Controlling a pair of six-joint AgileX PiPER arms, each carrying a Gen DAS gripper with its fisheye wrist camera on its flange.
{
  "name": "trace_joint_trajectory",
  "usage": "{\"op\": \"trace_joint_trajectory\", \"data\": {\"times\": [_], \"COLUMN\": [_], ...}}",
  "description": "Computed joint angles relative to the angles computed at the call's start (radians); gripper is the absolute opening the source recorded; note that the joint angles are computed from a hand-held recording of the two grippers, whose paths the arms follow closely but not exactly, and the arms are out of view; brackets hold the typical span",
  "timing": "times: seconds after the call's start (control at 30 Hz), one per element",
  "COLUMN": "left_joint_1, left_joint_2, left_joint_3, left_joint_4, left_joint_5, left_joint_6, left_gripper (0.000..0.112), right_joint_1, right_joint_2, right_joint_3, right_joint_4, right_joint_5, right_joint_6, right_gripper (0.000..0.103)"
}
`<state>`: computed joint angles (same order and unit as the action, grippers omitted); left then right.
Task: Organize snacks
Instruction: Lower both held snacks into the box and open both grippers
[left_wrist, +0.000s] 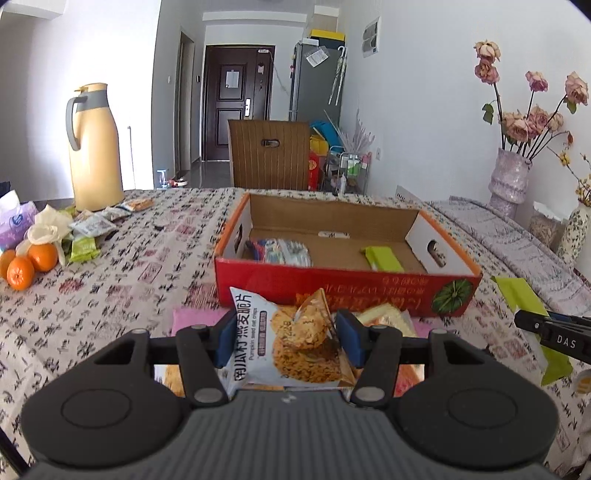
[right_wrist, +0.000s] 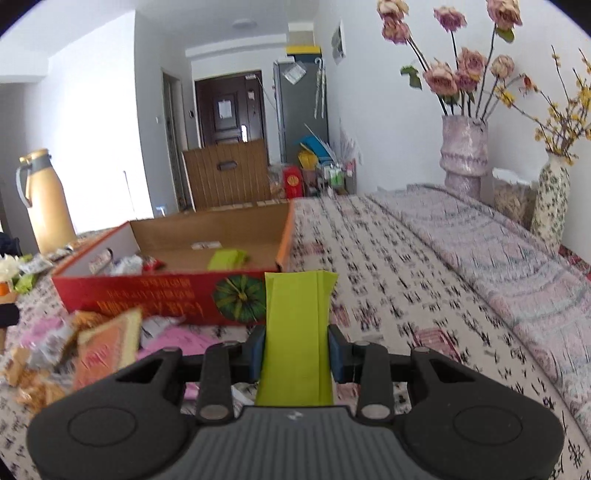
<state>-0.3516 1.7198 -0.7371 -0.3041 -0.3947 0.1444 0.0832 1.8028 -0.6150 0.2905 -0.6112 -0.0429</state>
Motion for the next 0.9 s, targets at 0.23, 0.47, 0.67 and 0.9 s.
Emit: {"op": "trace_joint_trajectory", "data": {"times": [0.23, 0.47, 0.67, 0.9], "left_joint_1": [-0.009, -0.020, -0.012, 0.013], "left_joint_2": [0.010, 0.046, 0.111, 0.219], "left_joint_3": [-0.101, -0.218, -0.347, -0.521], "left_joint_4": [-0.081, -0.183, -0.267, -0.347], "left_joint_5": [0.041, 0.077, 0.112, 0.174], "left_joint_6": [0.099, 0.218, 0.288, 0.367], "left_gripper": [0.057, 0.057, 0.057, 0.057], "right_joint_1": [0.012, 0.028, 0.032, 0.044], "right_joint_2": [-0.024, -0.014, 0.034, 0.138], "right_joint_3": [-0.063, -0.182, -0.318, -0.511], "right_joint_4": [-0.047, -0.070, -0.102, -0.088], "right_joint_5": [0.016, 0.061, 0.121, 0.198], "right_joint_6": [0.024, 0.021, 0.037, 0.021], "right_gripper": [0.033, 0.033, 0.033, 0.033]}}
